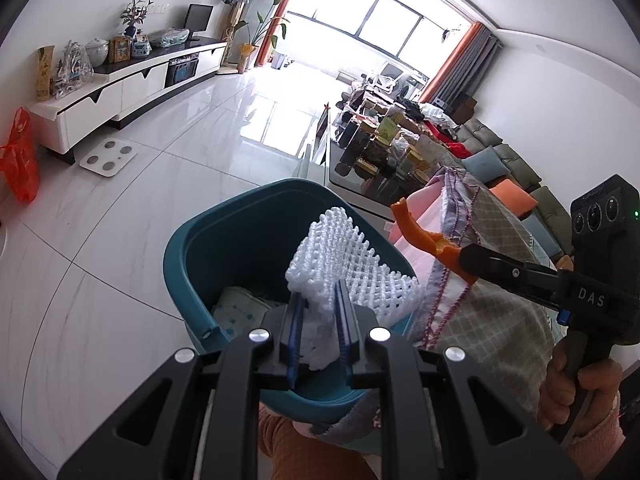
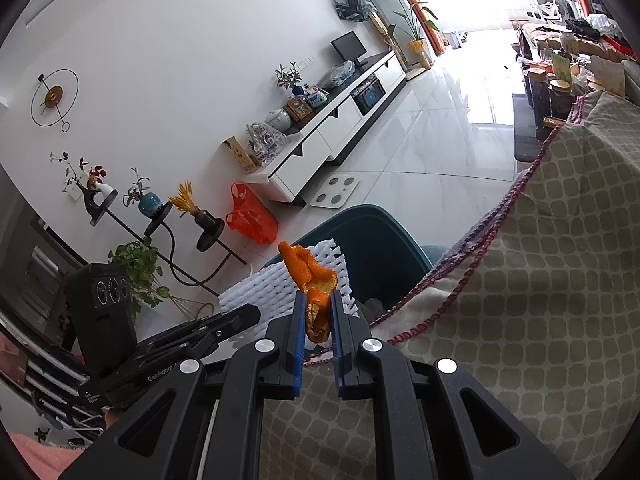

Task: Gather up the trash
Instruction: 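Carry foam net and orange peel over the teal bin beside the bed, then open the left gripper over the bin while the right gripper releases the peel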

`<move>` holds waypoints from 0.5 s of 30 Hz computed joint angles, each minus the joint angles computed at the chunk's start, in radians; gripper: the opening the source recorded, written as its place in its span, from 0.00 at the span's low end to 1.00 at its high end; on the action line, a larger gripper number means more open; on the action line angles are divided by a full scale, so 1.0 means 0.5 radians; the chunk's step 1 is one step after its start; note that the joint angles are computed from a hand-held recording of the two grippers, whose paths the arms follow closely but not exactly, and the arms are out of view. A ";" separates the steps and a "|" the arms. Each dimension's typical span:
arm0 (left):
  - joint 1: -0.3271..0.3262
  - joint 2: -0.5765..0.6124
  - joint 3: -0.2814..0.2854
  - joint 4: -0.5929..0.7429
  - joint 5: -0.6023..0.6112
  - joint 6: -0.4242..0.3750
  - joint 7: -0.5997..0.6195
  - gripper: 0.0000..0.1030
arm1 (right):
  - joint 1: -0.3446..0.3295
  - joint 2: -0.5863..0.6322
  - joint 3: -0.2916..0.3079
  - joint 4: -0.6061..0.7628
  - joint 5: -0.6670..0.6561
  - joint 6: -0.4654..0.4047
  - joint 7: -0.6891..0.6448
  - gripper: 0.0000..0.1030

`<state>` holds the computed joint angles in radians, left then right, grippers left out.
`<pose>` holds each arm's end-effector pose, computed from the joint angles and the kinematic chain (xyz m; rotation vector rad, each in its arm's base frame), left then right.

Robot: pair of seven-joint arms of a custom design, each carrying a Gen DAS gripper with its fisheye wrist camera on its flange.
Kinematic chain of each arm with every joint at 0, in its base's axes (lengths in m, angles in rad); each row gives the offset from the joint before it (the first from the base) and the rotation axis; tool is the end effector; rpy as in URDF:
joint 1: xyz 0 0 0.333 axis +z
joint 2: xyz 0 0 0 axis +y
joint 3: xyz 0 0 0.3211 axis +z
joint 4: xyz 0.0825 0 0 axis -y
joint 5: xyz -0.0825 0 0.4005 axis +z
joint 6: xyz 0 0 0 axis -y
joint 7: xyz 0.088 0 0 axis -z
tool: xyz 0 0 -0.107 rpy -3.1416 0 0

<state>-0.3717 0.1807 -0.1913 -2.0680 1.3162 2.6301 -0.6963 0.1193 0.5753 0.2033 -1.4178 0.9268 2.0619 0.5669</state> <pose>0.5071 -0.3443 0.3691 -2.2533 1.1342 -0.9799 0.7049 0.2476 0.3985 -2.0929 0.7892 0.4144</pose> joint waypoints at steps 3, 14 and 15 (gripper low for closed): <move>0.002 0.024 0.003 0.026 -0.040 -0.011 0.043 0.16 | 0.011 0.017 -0.004 0.022 -0.018 0.011 0.016 0.11; -0.026 0.096 0.027 0.087 -0.116 -0.038 0.106 0.17 | 0.050 0.057 -0.002 0.075 -0.114 0.054 0.086 0.12; -0.028 0.103 0.030 0.093 -0.124 -0.037 0.111 0.17 | 0.050 0.061 -0.001 0.079 -0.118 0.056 0.089 0.12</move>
